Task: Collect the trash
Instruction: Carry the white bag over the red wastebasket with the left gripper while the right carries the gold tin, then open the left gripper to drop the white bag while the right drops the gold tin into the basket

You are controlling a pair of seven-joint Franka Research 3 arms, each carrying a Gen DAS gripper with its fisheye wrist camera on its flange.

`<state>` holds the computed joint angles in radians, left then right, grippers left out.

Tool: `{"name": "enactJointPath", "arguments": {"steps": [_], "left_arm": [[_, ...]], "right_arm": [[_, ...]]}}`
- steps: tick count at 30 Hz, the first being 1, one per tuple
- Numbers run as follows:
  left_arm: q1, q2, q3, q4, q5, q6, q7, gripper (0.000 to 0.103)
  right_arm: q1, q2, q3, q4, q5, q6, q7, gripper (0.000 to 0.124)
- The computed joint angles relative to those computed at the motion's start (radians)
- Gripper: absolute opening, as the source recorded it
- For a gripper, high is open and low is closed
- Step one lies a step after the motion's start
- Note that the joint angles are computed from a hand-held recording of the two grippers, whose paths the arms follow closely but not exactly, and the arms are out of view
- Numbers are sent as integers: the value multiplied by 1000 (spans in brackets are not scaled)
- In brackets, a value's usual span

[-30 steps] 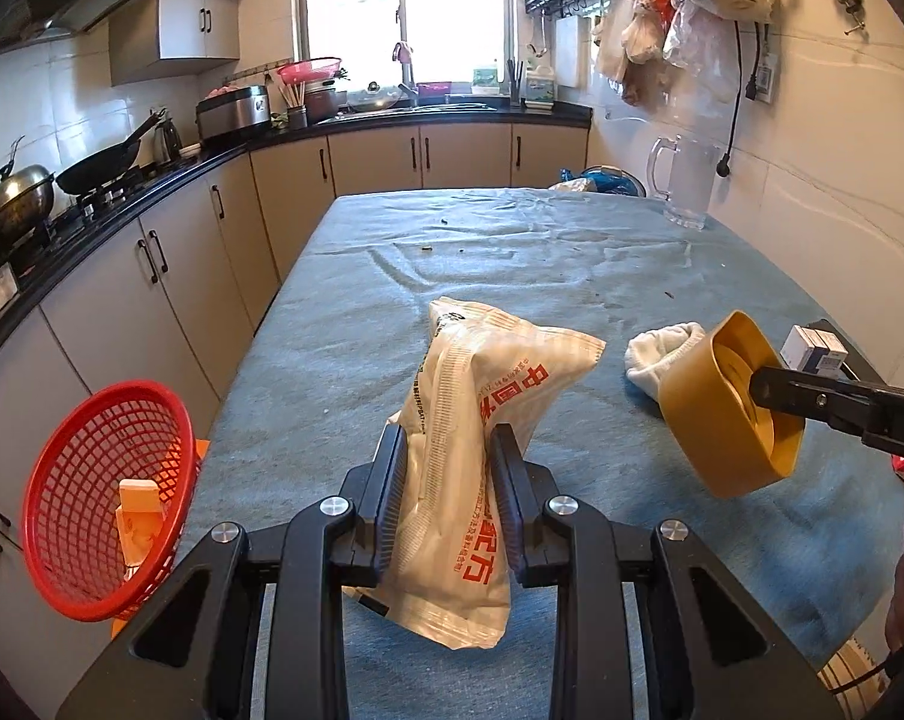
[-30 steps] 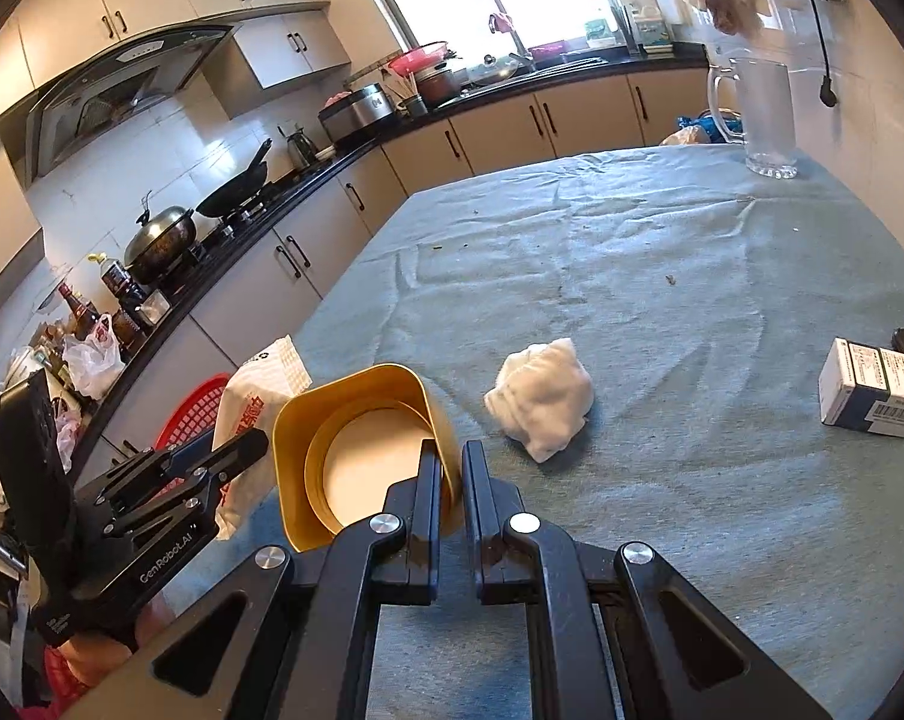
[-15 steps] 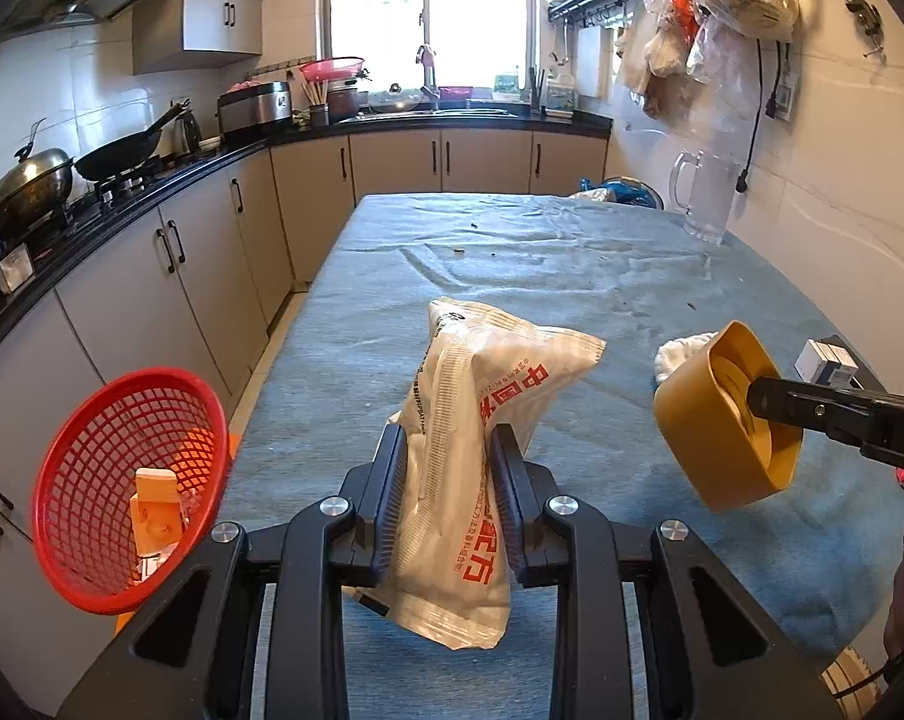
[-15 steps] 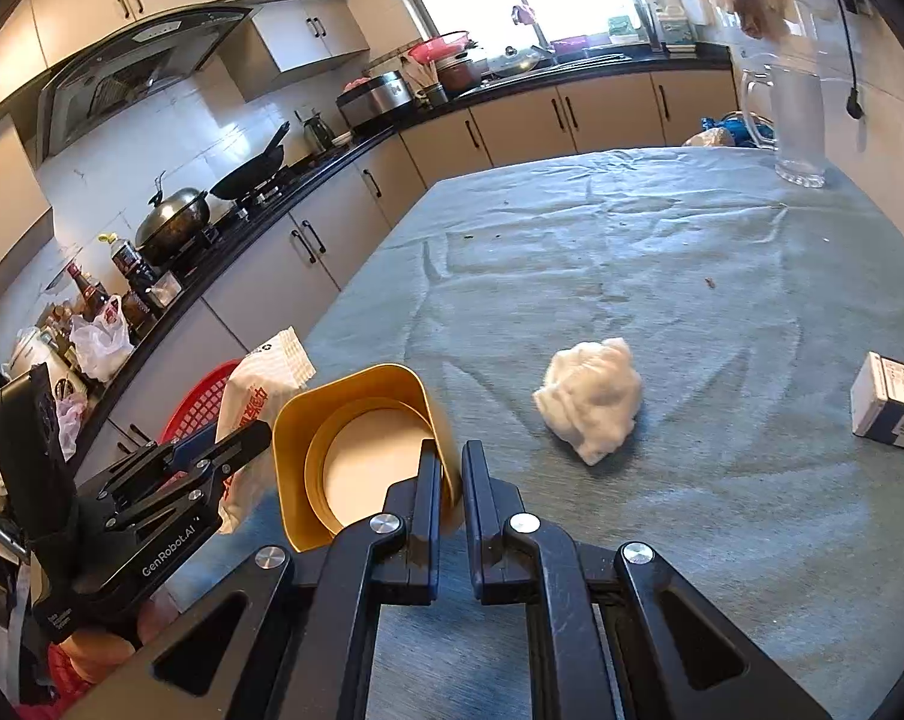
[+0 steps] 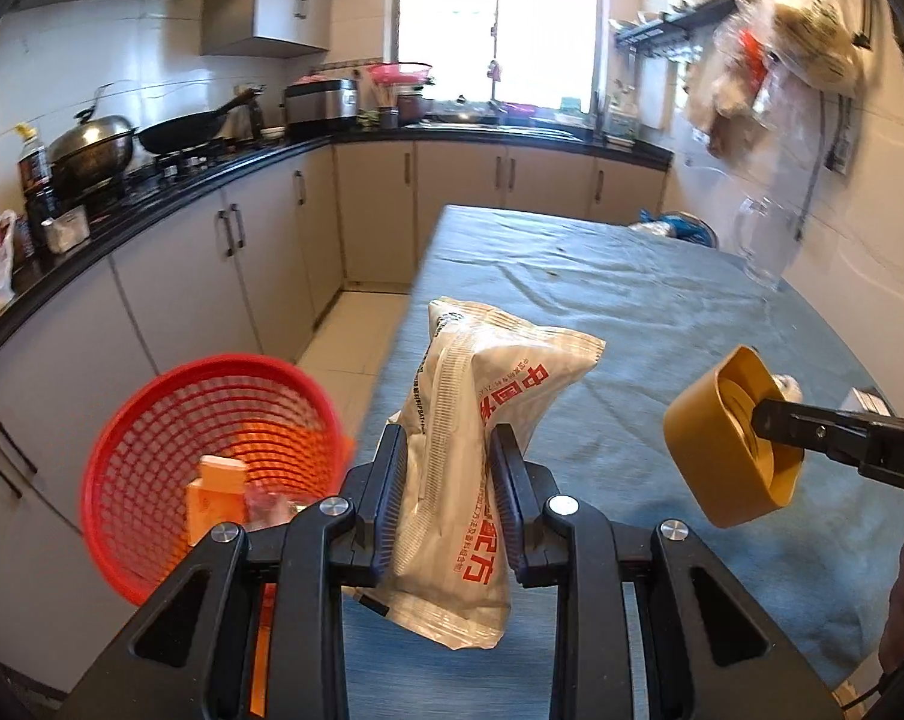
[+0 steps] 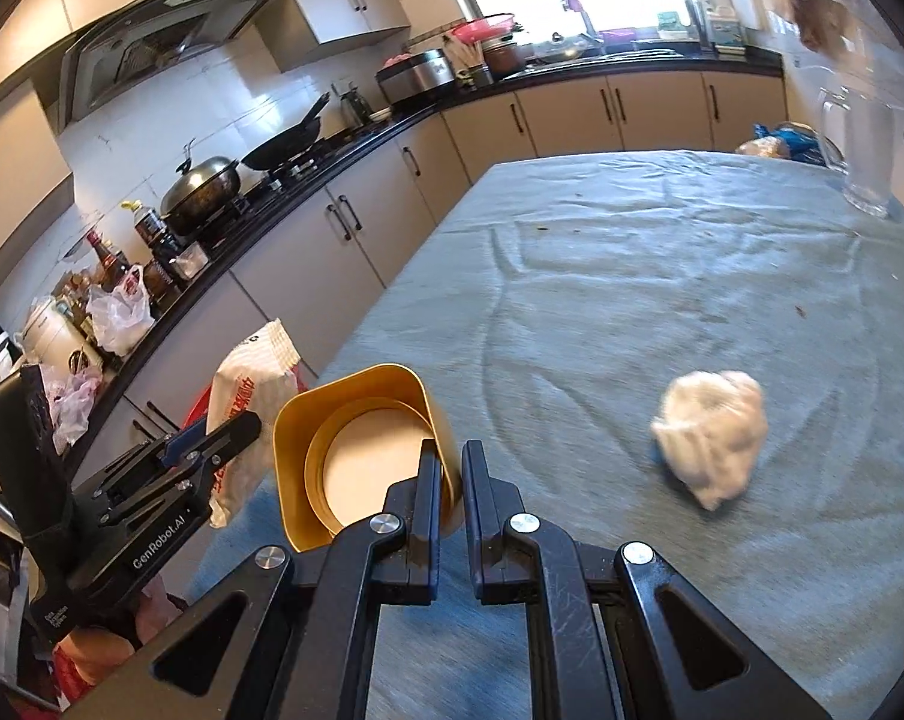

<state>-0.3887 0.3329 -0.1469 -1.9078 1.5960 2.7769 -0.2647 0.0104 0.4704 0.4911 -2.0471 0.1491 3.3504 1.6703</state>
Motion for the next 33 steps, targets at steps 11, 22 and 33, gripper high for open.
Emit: {"name": "enactJointPath", "arguments": {"steps": [11,22,33], "left_arm": [[94,-78,15,-107,76,-1,-166,28],[182,-90,25,-162,72,5,-224,28],[208,-33,49,-139,24,21,-203,28]], "right_arm": [[179,118,-96,253,64,-149,-102,8],[373,291,-223,588,129,-328,-171,8],[517,483,-364,916,121,-490,-125,8]]}}
